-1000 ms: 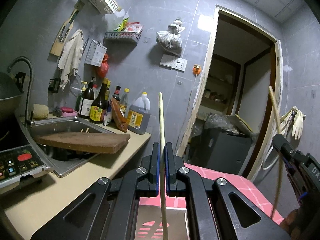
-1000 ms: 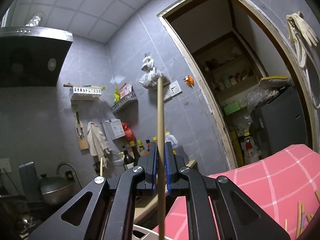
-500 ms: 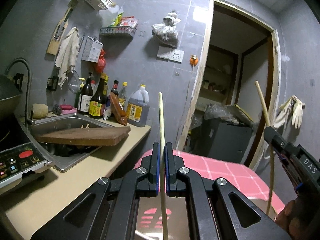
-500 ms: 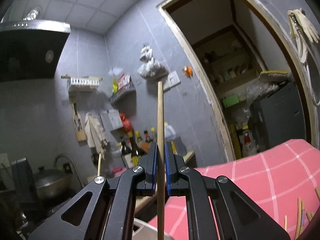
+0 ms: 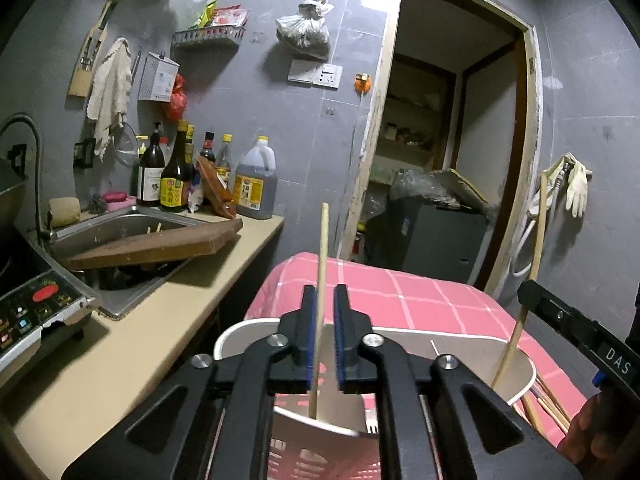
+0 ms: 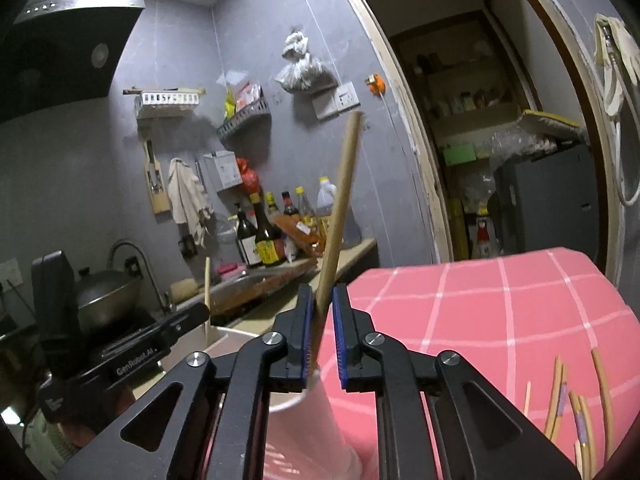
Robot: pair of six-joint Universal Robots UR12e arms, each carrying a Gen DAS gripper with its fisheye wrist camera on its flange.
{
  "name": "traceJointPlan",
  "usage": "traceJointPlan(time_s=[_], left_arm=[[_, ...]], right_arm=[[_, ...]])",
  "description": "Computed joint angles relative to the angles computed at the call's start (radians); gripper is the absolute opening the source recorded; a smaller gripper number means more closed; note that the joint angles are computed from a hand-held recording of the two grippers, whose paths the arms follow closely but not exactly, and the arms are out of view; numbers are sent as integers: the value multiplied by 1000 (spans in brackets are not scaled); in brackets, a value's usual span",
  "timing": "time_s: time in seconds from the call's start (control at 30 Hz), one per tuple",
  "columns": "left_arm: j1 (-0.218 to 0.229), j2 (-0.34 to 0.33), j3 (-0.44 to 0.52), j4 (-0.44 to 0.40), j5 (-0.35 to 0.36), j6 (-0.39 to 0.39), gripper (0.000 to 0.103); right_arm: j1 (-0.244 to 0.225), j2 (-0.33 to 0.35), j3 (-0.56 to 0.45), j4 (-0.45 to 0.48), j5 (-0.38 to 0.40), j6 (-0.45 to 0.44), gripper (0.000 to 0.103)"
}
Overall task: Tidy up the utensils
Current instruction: 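Lower both held chopsticks into the white caddy and open both tools, then return both tools to the pile and close each on another chopstick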
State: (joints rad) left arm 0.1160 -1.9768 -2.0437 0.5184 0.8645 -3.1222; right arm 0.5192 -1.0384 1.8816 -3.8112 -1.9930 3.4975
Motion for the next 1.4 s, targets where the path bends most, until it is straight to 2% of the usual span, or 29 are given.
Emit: traceJointPlan(time_s=[0.07, 0.1, 0.13, 0.17, 0.3, 0.33, 0.37, 0.4, 0.43, 0.53, 0.57, 0.63, 0.67, 0.77, 0.83, 0.9, 1.1, 1.23, 1.4], left_arm=[[6, 6, -7, -3, -17, -5, 19], [9, 9, -12, -2, -25, -11, 29], [12, 13, -16, -2, -31, -17, 34], [14, 16, -20, 2, -38, -27, 41], [17, 31, -37, 11, -48, -40, 43], [17, 35, -40, 11, -46, -42, 45], [18, 39, -45, 15, -51, -47, 52], [19, 42, -48, 21, -55, -54, 58], [20, 46, -54, 36, -58, -66, 59], [22, 55, -70, 85, -65, -87, 67], [22, 59, -76, 102, -69, -94, 72], [22, 66, -87, 129, -83, -106, 79], [22, 70, -92, 139, -92, -109, 82], [16, 84, -106, 141, -116, -95, 89], [10, 93, -117, 135, -134, -78, 90], [2, 103, -128, 118, -153, -50, 94], [-44, 134, -157, -1, -180, 80, 96], [-89, 155, -168, -126, -142, 185, 96], [-145, 165, -166, -261, -74, 284, 96]], right_arm=[[2, -9, 11, 10, 0, 8, 11], [3, -13, 15, 12, -6, 10, 15], [5, -15, 20, 9, -10, 14, 24], [6, -18, 25, 3, -13, 17, 27], [13, -31, 45, -19, -41, 8, 28], [14, -36, 49, -23, -46, 7, 31], [16, -40, 55, -28, -55, 7, 34], [19, -44, 60, -39, -69, 4, 43], [22, -46, 66, -56, -84, -1, 51], [33, -58, 87, -91, -138, -19, 60], [36, -64, 95, -101, -155, -25, 63], [46, -74, 111, -124, -199, -43, 77], [50, -79, 119, -133, -220, -51, 79], [64, -102, 150, -140, -276, -76, 86], [71, -117, 170, -137, -308, -82, 99], [80, -130, 189, -136, -342, -93, 103], [90, -182, 257, -39, -412, -79, 103], [79, -224, 300, 97, -430, -1, 103], [47, -274, 347, 269, -387, 125, 103]])
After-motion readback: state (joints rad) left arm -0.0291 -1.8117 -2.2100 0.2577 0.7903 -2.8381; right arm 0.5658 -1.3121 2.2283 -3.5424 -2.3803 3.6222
